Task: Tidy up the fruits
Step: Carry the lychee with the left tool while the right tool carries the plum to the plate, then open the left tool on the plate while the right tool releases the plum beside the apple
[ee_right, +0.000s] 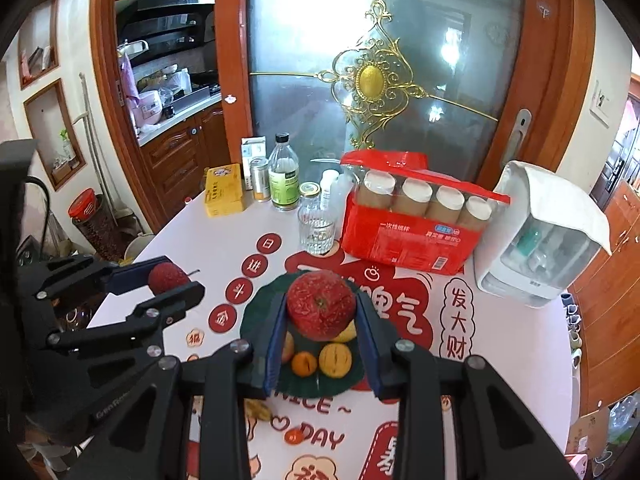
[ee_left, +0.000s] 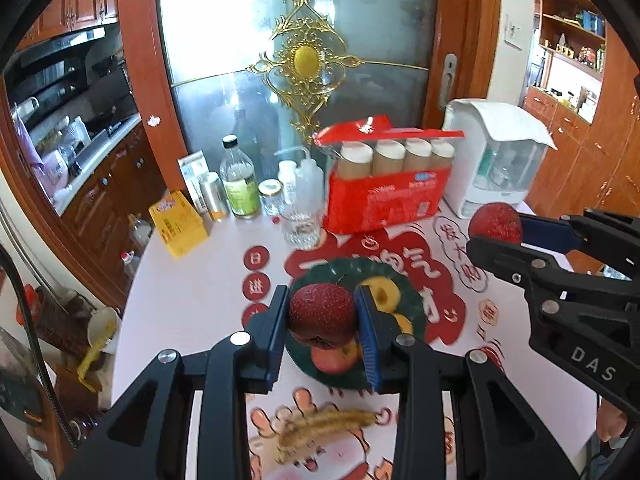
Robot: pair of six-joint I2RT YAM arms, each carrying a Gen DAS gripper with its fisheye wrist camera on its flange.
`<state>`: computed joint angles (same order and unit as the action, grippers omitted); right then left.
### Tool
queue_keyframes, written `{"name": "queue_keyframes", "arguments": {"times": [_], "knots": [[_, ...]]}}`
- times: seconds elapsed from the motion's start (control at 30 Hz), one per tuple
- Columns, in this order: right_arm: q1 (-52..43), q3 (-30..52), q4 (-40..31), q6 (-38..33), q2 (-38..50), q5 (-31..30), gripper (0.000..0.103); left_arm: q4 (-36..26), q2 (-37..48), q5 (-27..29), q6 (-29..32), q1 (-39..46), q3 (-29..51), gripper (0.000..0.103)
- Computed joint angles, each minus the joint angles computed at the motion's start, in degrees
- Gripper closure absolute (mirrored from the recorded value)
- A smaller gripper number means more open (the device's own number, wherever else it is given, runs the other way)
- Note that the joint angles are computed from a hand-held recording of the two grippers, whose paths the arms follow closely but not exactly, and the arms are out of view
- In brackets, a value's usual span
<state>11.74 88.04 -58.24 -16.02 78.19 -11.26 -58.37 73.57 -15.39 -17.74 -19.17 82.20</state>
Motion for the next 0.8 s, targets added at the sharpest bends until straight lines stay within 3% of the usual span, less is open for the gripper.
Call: {"name": "queue_keyframes", "arguments": {"times": [0.17,0.47,0.8], "knots": [[0.0,1.8,2.1,2.7,6.9,-0.2,0.069,3.0,4.9,3.5,1.6,4.5,-0.1,0.072],[0.2,-4.5,8.6,5.0,16.5,-0.5,0.069,12.5,13.0,8.9,3.3,8.2,-7.8,0.072],[0.4,-5.3,12.8,6.4,27.8,-1.5,0.069,19.2,24.1,12.8,4.0,11.2,-9.6,0.072]]}}
